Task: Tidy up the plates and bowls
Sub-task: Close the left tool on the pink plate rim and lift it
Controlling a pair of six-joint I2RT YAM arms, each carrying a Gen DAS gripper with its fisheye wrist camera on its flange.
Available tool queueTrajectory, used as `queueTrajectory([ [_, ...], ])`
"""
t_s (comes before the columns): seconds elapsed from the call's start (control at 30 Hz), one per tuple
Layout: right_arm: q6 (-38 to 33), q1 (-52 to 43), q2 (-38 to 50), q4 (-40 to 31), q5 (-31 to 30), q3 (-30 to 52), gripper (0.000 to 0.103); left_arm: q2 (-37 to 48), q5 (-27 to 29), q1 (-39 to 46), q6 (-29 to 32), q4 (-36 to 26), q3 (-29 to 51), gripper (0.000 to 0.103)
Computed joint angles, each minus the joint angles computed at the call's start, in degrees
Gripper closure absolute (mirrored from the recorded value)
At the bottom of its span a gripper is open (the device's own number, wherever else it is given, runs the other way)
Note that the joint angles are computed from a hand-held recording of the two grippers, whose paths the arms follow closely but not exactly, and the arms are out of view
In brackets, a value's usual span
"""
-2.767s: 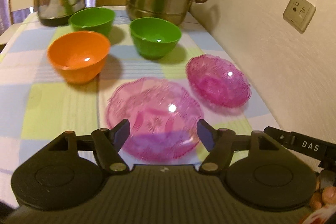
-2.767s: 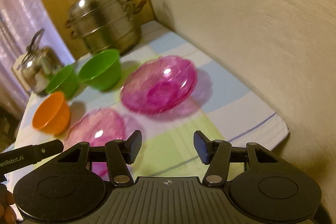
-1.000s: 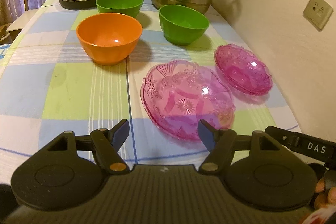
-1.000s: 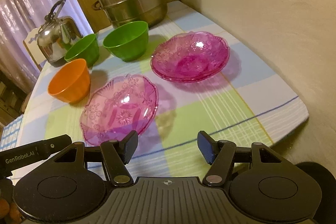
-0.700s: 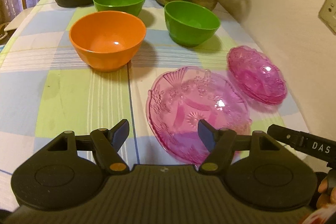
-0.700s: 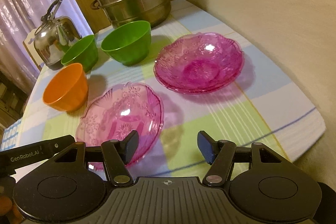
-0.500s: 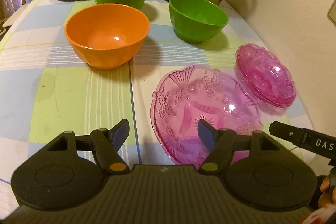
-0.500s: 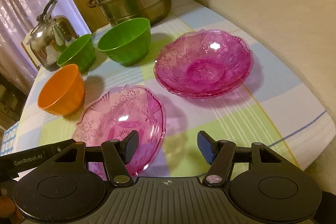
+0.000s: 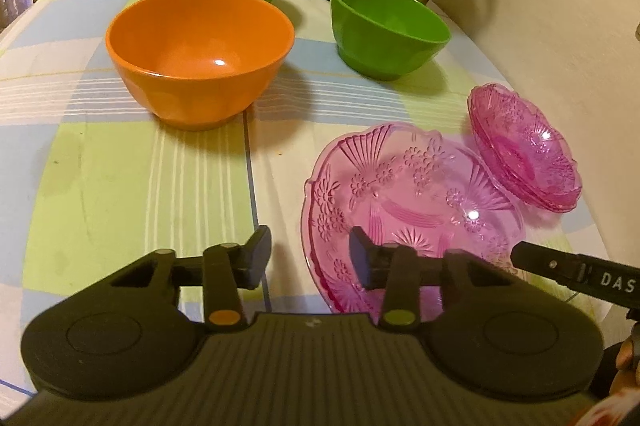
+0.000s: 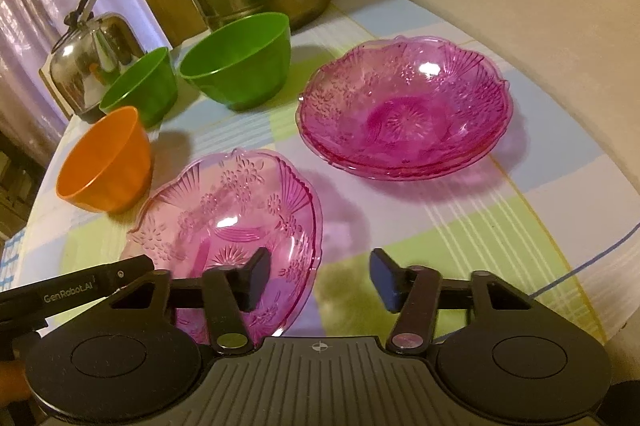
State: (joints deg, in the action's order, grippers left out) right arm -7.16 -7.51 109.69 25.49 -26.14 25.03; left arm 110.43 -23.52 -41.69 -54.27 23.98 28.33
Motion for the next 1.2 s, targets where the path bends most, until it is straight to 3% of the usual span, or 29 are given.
queueTrajectory([
  [0.53,-0.10,1.91,1.95,-0.43,1.43,1.57,0.094,0.23,1.11,0.79,1.55,1.00,0.27,0.090],
  [0.77,-0.53,1.89,-0.44,-2.15,1.32,0.71,0.094,-3.06,-0.02,-0.54,0.99,-3.02,-0.08,0.092],
  [1.2,-3.73,-3.99,-13.10,-9.57,-2.84,-2.52,0.094,-12.62,-5.28,-6.24,-0.72,-14.59,2.64,0.092],
])
